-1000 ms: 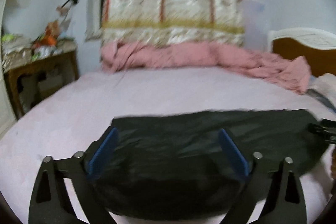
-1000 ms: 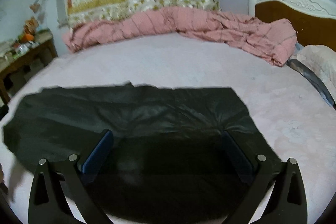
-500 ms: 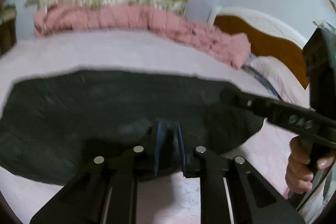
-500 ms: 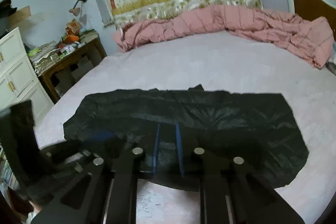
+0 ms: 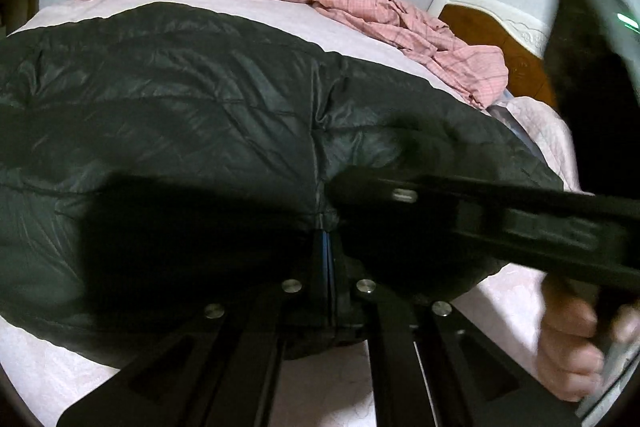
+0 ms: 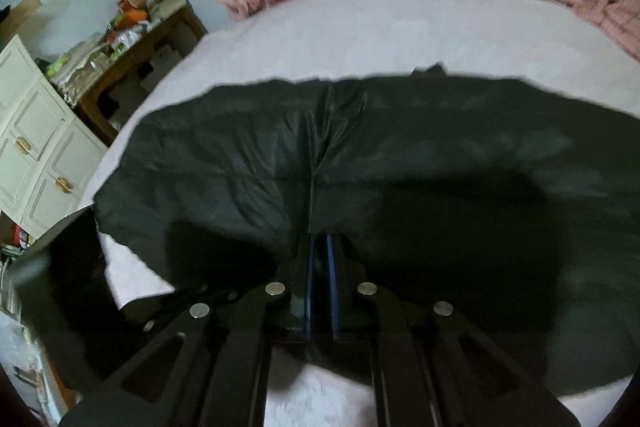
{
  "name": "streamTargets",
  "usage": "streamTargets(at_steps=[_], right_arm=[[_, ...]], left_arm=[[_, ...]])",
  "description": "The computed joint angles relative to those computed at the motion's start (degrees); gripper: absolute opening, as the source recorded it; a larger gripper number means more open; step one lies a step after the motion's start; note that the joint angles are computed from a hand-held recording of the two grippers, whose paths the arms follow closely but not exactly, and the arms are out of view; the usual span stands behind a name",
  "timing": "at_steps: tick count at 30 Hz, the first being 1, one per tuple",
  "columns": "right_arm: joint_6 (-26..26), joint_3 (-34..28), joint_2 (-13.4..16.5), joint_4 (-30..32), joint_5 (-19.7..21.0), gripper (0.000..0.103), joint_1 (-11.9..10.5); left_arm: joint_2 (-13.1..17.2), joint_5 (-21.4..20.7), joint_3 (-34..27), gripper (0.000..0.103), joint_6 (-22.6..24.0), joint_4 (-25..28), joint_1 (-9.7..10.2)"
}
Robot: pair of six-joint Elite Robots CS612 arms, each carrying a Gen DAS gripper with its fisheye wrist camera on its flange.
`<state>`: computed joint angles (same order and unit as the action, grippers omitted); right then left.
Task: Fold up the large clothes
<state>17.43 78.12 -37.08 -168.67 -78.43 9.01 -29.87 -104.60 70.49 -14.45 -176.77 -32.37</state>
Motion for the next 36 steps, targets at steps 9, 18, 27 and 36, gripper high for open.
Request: streamTargets(at_steps=[9,18,27,36], right_arm=[[2.61,-12.79,5.94,11.04,-2.71,0.002,-0.35],[2.07,-26.35,11.79,26.68,-7.95,0.0,0.11],[0.27,-3.24,0.77,-1.87,-8.55,0.001,0.15],[-0.92,15.64,-5.82,-26.25,-12.65,0.052,0.47]], left_arm=[[0.08,0.05,-0.01,0.003,-0.2,0.87,0.1],[0.07,-0.3,-0.08,0.003,-0.46,0.68,0.23],[0.21,-2.18,0.22,0.003,-1.24,-0.94,0.75],[0.34,-0.46,0.46,0.003,-0.24,-2.34,0.42]])
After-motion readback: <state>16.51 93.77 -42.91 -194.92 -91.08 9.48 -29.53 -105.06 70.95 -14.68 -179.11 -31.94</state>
